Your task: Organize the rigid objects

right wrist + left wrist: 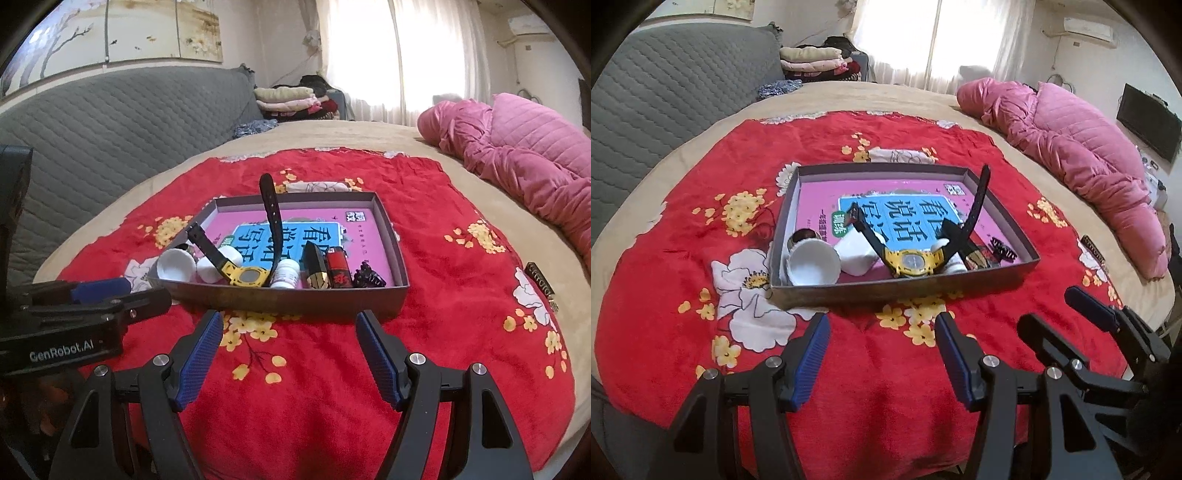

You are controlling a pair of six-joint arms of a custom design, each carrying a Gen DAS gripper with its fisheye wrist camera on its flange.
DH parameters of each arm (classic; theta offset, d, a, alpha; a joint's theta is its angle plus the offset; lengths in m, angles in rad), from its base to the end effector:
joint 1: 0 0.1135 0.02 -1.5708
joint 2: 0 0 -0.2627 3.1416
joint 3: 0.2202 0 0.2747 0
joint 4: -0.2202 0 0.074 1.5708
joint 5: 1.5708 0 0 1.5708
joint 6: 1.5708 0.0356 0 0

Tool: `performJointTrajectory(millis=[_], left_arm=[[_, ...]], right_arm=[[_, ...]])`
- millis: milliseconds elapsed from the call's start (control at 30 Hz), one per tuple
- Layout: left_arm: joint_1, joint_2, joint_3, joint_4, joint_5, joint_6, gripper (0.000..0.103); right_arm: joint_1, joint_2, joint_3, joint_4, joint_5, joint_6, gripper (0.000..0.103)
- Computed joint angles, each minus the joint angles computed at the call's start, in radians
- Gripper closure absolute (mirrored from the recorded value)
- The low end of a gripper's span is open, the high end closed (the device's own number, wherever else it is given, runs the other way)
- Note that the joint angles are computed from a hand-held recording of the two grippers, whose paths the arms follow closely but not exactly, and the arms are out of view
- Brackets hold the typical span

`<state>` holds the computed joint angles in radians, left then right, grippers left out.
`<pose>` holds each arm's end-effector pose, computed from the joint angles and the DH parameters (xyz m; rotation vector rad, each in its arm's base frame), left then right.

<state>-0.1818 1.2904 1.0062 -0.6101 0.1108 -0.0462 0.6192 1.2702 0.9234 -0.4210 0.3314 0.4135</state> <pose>0.2844 -0.0563 0.2631 0.2156 2.4627 -0.2351 0.2447 0.1601 0.2550 -0.0732 2.2905 0.1467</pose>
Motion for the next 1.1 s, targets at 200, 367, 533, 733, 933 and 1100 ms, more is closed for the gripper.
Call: performJointTrajectory(millis=[200, 367, 533, 733, 933, 1100], left_arm=[[-0.009, 0.019, -0.011, 0.003, -0.016, -0.009, 0.045], [-0.01, 0.018, -0.028, 0.025, -0.05, -0.009, 0.045], [-0.018, 0.026, -0.038, 0.028, -0.072, -0.003, 0.045], [-0.02, 0.032, -0.036, 0.024, -0.077, -0.008, 0.045], [-0.019, 0.036, -0.036, 0.025, -0.071, -0.01, 0.045], [-0.017, 0.04, -0.036, 0.026, -0.074, -0.013, 0.045]], right_arm=[[-0.015, 0.018, 0.004, -0.017, -0.004, 0.02, 0.027], [-0.016, 0.03, 0.006, -0.02, -0.01, 0.018, 0.027], [-0.019, 0.04, 0.01, -0.024, -0.018, 0.016, 0.027], [-0.021, 0.043, 0.011, -0.028, -0.023, 0.015, 0.027], [-0.023, 0.052, 0.014, -0.031, -0.033, 0.014, 0.027], [-0.025, 0.054, 0.014, -0.031, -0.036, 0.014, 0.027]])
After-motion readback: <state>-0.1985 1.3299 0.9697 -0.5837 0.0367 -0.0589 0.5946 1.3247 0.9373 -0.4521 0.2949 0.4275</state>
